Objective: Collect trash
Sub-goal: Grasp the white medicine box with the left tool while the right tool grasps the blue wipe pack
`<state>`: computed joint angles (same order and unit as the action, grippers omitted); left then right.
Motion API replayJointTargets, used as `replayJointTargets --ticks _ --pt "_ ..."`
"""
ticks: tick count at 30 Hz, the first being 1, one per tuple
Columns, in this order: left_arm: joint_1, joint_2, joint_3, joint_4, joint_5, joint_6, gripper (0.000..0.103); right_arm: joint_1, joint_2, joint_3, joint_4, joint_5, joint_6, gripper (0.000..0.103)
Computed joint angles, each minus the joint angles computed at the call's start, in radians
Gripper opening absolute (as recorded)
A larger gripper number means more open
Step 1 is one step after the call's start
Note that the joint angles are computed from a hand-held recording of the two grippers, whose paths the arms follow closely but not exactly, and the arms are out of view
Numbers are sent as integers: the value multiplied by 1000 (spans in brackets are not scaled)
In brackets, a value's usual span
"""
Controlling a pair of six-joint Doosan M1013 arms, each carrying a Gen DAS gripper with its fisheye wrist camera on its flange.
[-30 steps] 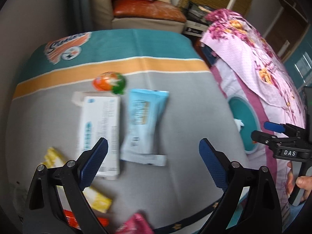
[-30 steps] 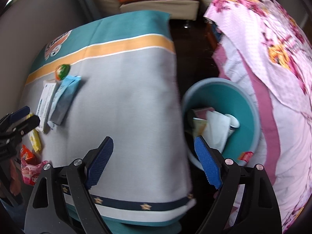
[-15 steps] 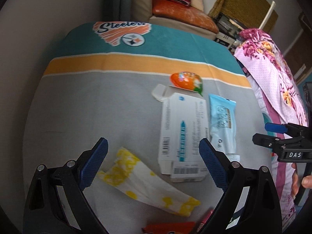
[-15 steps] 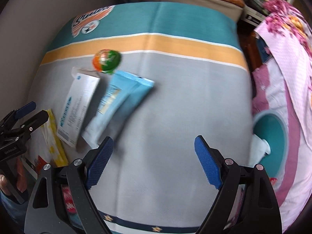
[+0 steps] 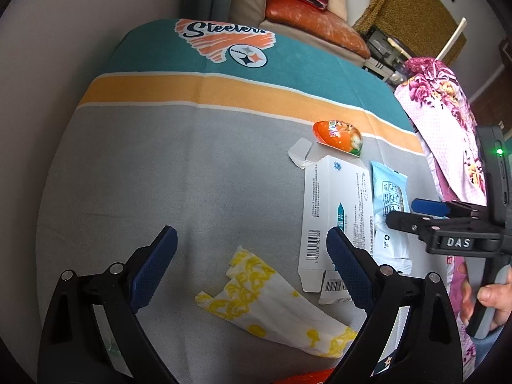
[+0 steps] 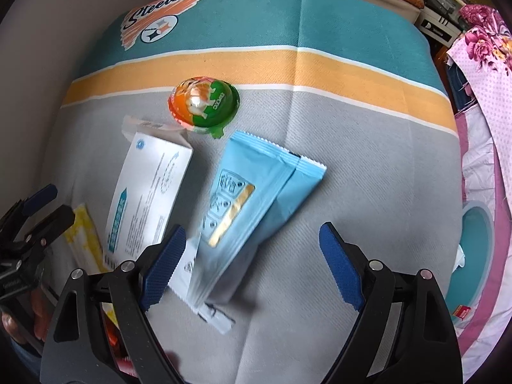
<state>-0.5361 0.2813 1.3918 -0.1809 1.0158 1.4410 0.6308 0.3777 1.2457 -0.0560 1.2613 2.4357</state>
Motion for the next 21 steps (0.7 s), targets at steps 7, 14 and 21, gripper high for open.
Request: replayJointTargets --ticks 7,14,21 --pt "-8 8 -9 -8 10 0 94 5 -1 8 -11 -26 -18 33" --pt "-48 30 -44 -29 53 38 94 12 -52 51 -67 -48 6 31" --pt "-105 72 -90 8 111 88 94 8 -118 134 -87 -63 46 31"
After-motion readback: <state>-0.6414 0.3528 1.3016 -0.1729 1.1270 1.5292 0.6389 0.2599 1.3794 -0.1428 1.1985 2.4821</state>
